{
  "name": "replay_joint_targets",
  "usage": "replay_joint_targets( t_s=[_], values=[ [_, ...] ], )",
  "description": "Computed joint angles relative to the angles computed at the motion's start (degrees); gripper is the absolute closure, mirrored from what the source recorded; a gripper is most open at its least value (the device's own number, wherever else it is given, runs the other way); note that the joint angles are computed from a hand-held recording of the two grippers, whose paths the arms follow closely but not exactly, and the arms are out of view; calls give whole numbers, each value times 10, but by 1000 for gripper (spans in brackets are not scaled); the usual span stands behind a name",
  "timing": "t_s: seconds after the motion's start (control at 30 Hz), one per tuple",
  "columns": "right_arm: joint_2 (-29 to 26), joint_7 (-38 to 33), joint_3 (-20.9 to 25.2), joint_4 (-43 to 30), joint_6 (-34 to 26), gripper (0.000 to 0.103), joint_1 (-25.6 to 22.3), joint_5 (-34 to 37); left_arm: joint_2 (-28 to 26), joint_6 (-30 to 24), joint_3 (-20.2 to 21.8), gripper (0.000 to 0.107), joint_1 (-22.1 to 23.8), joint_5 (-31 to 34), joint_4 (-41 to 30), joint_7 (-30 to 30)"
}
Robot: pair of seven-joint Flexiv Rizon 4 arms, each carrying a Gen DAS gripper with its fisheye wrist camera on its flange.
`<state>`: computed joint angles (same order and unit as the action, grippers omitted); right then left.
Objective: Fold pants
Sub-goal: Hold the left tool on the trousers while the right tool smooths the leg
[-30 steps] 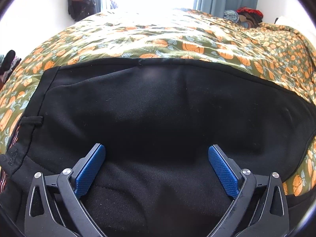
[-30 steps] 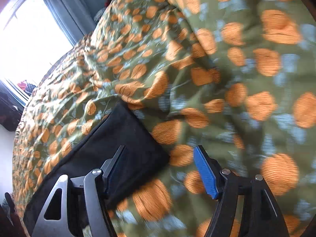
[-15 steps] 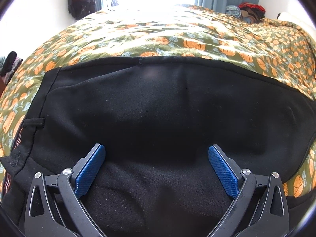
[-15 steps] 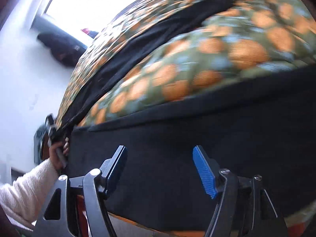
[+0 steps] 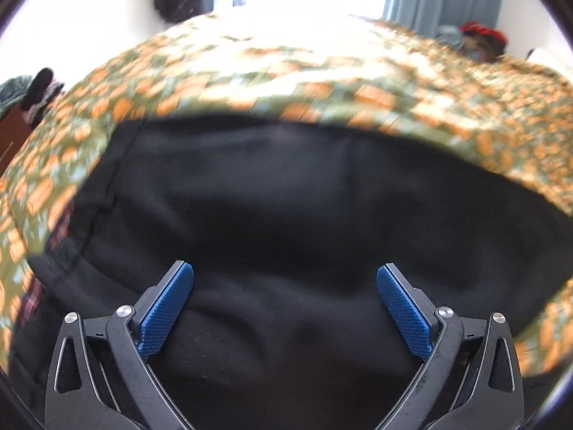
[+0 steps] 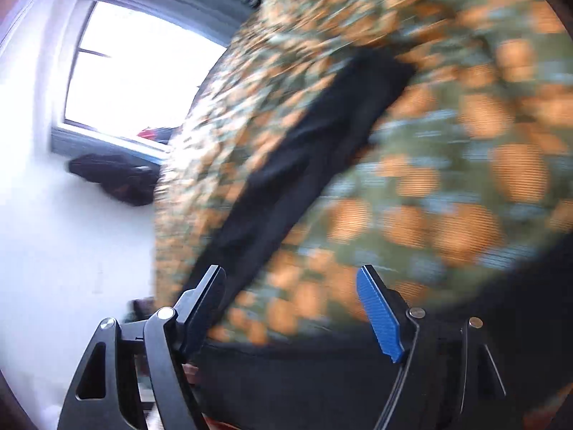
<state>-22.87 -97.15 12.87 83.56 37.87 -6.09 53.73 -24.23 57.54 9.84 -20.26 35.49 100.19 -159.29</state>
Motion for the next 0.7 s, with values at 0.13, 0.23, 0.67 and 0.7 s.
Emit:
replay_joint_targets(
  t_s=[0.13,0.23,0.67,0.7],
  values=[
    [-143,-19,12,-152,10,28,77,-53,-4,3,13,4,-19,46,-4,-38],
    [-212,13,-5,-216,27,28,111,-126,-3,27,11,4,-10,47,4,-43],
    [-276,163,22,-264,156,31,-56,-140,-12,46,23,4,-20,71,0,-75],
    [-279,144,50,-268,137,31,-77,-127,-12,47,23,4,-20,71,1,-75]
  ],
)
